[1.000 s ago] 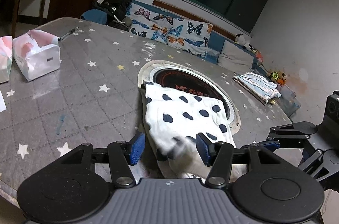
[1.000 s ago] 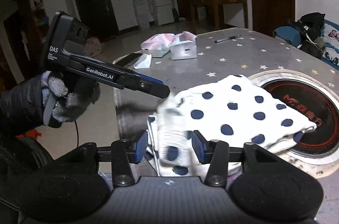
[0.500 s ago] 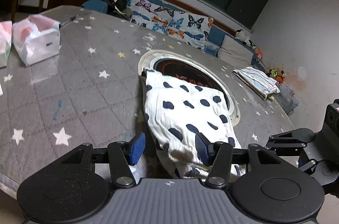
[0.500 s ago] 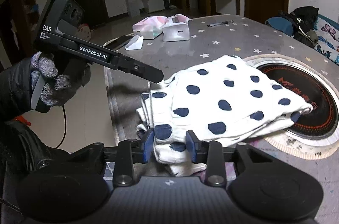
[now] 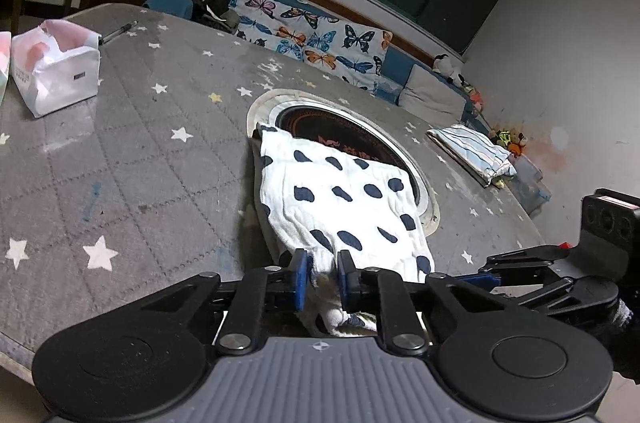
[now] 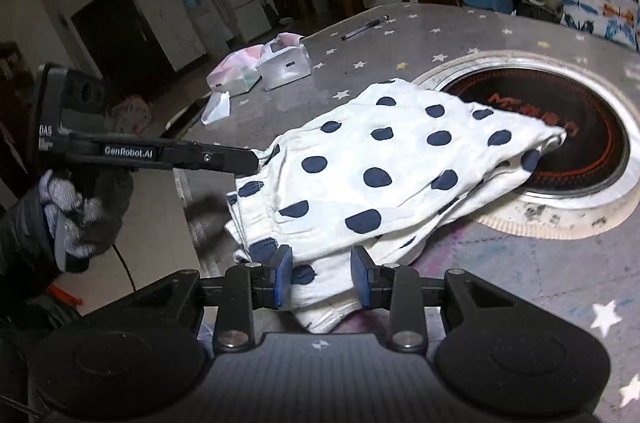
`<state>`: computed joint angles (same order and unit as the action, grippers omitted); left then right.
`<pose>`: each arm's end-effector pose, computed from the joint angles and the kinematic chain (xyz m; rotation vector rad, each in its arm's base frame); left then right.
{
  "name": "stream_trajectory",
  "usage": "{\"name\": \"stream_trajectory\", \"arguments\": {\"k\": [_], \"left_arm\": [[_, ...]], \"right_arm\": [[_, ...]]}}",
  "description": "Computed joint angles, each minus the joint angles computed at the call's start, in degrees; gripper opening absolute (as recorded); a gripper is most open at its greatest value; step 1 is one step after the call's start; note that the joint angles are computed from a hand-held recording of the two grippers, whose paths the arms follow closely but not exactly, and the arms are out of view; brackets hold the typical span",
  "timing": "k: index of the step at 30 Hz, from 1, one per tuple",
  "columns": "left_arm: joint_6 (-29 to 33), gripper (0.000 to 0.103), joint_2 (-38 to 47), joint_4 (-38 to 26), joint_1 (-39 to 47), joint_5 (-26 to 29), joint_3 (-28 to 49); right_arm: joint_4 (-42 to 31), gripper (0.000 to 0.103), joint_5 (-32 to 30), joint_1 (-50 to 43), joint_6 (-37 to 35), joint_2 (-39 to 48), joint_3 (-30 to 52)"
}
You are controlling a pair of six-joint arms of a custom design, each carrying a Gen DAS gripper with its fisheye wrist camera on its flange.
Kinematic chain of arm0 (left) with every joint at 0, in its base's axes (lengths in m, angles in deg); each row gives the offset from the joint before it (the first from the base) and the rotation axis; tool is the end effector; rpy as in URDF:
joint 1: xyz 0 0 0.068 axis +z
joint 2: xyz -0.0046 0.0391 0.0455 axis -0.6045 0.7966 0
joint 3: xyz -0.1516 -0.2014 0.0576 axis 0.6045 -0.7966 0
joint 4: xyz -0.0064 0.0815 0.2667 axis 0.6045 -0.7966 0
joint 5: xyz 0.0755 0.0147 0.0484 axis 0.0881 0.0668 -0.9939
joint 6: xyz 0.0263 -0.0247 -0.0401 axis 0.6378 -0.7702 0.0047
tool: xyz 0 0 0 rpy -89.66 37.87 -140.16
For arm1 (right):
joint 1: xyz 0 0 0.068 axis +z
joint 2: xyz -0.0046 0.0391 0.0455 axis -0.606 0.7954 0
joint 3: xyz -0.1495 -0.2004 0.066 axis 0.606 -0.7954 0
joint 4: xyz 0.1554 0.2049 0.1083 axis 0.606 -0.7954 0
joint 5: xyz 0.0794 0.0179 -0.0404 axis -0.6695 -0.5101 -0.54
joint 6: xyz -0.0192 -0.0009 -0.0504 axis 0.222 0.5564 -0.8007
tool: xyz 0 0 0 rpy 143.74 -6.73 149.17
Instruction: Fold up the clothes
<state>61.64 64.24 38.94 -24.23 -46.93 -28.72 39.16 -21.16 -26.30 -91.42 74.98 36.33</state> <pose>0.2961 0.0444 0.2244 0.1281 2.2518 -0.6968 0.3277 0.0866 0.2075 -0.8091 2.2935 0.8279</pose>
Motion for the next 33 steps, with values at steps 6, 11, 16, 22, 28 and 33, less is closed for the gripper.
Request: {"name": "stream_trajectory", "arguments": {"k": [6,11,16,22,28,33], "left_arm": [[-0.4,0.016,0.2,0.2,-0.3,-0.1,0.2],[-0.7,0.016,-0.4,0.6,-0.2,0.8,0.3],[-0.9,0.015,-0.7,0.9,-0.2,1.1,0.2],[-1.0,0.014,-1.0,0.7,0.0,2.0,0.4],[-1.2,0.013,-2.7,0.0,-0.1,4.2,0.7],[0.2,0.013,-3.3,-2.1,-0.4,5.1,0.7]], "right_arm": [[-1.9,0.032,-6.2,-1.7,3.6,3.0,2.2],[-2.6,0.032,-7.8,-1.2,4.2,3.4,2.5],[-1.9,0.026,-8.7,-0.7,7.8,4.9,3.0],[1.8,0.005,-8.2,-0.9,12.6,3.6,1.4],[3.8,0.004,-8.9,-2.6,12.4,-1.1,-0.6],[2.7,0.001,-8.6,-3.8,12.2,-2.8,-0.9]]}}
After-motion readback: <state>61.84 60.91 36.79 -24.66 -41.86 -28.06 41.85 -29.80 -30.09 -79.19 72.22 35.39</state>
